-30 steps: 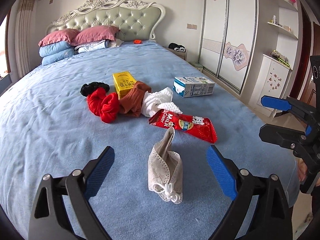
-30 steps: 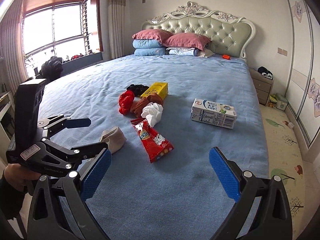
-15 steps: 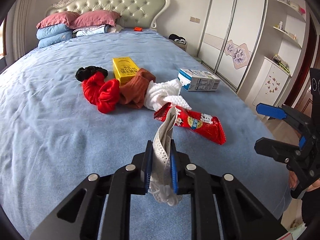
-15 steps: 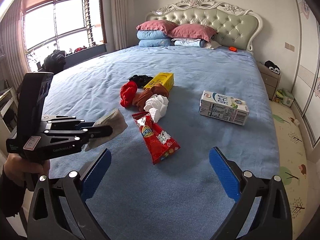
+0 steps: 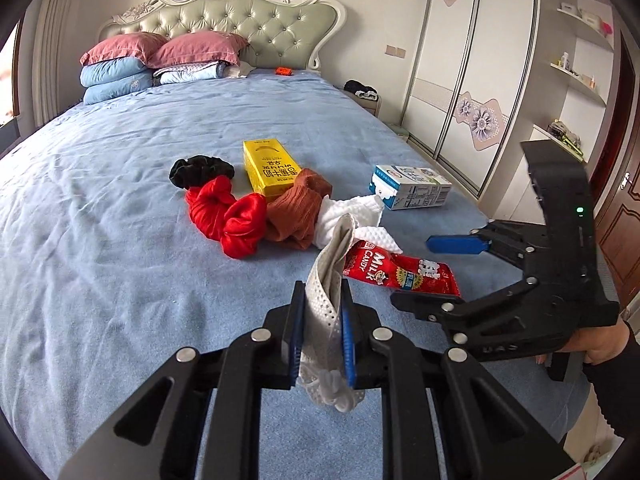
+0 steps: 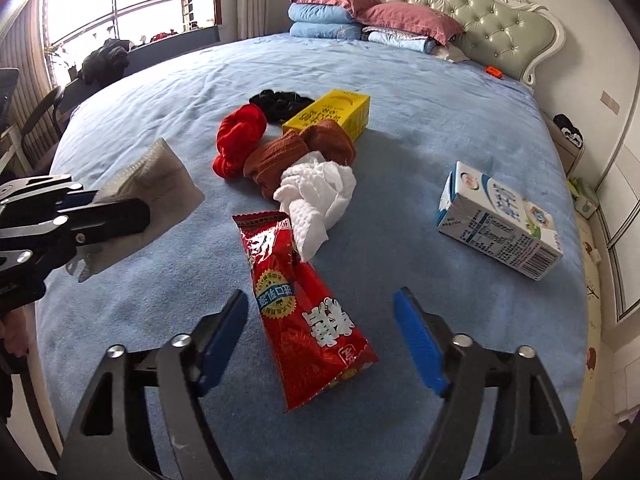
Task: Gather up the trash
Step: 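Grasp the red candy wrapper with the right tool while the left tool holds the beige sock, then carry both items over the yellow bucket and open both tools to drop them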
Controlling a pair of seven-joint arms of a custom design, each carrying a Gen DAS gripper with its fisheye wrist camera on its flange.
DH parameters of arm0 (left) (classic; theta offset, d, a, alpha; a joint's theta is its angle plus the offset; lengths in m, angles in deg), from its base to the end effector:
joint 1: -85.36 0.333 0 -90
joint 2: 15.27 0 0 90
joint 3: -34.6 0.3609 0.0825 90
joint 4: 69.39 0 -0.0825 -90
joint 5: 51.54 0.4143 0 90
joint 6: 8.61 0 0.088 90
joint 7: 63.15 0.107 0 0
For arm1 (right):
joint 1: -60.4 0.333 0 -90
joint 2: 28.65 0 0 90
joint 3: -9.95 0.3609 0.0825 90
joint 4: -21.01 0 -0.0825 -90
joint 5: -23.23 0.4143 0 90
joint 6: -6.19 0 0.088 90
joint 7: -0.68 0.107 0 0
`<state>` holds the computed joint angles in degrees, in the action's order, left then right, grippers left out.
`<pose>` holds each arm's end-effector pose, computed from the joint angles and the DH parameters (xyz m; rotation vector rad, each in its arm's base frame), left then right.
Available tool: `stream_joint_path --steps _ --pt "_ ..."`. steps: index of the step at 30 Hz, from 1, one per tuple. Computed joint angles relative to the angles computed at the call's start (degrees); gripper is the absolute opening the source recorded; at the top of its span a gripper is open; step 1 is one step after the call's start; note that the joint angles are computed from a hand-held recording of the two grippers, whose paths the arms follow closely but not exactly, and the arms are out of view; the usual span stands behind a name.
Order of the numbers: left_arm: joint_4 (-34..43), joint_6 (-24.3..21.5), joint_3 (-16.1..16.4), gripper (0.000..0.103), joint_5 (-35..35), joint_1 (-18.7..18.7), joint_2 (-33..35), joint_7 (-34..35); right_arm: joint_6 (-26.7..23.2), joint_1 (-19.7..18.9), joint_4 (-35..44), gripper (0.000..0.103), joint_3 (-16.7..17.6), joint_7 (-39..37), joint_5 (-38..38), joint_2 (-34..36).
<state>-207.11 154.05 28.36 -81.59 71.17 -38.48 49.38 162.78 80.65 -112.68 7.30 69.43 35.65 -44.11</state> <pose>0.4572 -0.1496 0.5880 -1.4886 2.0763 -1.0854 0.5010 0.1484 0.5492 -2.1755 1.2815 -0.4917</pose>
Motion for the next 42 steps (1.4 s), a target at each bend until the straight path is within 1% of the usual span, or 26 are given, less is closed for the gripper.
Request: stream_joint_path --steps 1,3,4,5,8,10,13,18,20,23,26,31,34,37,40,42 --pt "0.0 0.1 -0.1 0.017 0.1 0.1 0.0 -0.1 -1.5 -0.2 0.7 0.056 0.0 0.4 -0.3 0.6" --pt "0.0 0.3 0.1 0.017 0.0 0.0 -0.1 0.0 -1.6 0.4 0.5 0.049 -0.7 -1.3 1.9 0.3" --pt "0.1 0.2 0.2 0.017 -0.1 -0.2 -0.2 0.1 -1.8 0.6 0.2 0.04 -0.9 -2.1 2.6 -0.2" --pt "0.1 0.1 0.4 0.017 -0.4 -0.4 -0.3 0.3 -2.1 0.7 -0.1 0.036 -1.2 -2.5 3.4 -0.7" --pt "0.4 0.1 1.0 0.017 -1.7 -1.7 -0.5 1.8 -2.2 1.3 -1.8 0.035 -2.5 -4.0 6.5 -3.0" --pt "0.7 -0.1 0.2 0.017 -1.4 -1.6 -0.5 1.6 -1.9 2.1 -3.4 0.035 -3.7 -5.9 8.7 -5.2" --pt "1.5 -0.6 0.1 0.017 -2.3 -3.1 -0.2 2.6 -0.3 2.8 -6.6 0.035 -5.3 -7.3 11.0 -9.4" --pt "4.1 -2.5 -0.5 0.017 -5.3 -6.6 1.8 5.0 3.0 0.7 -12.1 0.035 -6.8 -4.0 8.4 -17.3" --pt "5.4 -3.1 -1.2 0.017 -6.9 -8.0 3.1 6.2 3.6 -1.0 -14.2 0.035 -7.6 -2.2 6.0 -20.3" --pt "7.9 -3.4 -3.6 0.017 -7.3 -9.3 5.7 6.6 3.5 -5.5 -17.0 0.035 -8.0 1.2 1.7 -24.6" --pt "11.1 -4.3 -5.5 0.017 -8.6 -11.2 8.9 7.8 3.0 -9.0 -19.4 0.035 -10.3 3.4 -1.6 -28.6" --pt "17.9 -5.7 -9.9 0.017 -6.6 -12.9 15.9 7.3 2.1 -16.0 -22.2 0.035 -14.1 6.5 -6.2 -33.1" --pt "22.6 -8.2 -11.8 0.017 -5.8 -13.7 20.6 6.7 1.3 -20.6 -23.5 0.036 -15.9 7.5 -8.6 -34.6" --pt "27.9 -10.4 -13.7 0.017 -2.9 -14.4 25.8 4.2 0.4 -24.9 -24.4 0.036 -17.5 7.9 -10.5 -34.9" --pt "33.3 -13.0 -15.1 0.017 0.7 -15.6 31.1 1.4 0.2 -29.3 -25.8 0.036 -17.9 8.2 -12.6 -34.7" --pt "36.6 -14.9 -15.8 0.018 2.0 -16.3 34.3 -0.1 0.2 -31.2 -26.4 0.036 -18.7 8.2 -13.3 -34.2"
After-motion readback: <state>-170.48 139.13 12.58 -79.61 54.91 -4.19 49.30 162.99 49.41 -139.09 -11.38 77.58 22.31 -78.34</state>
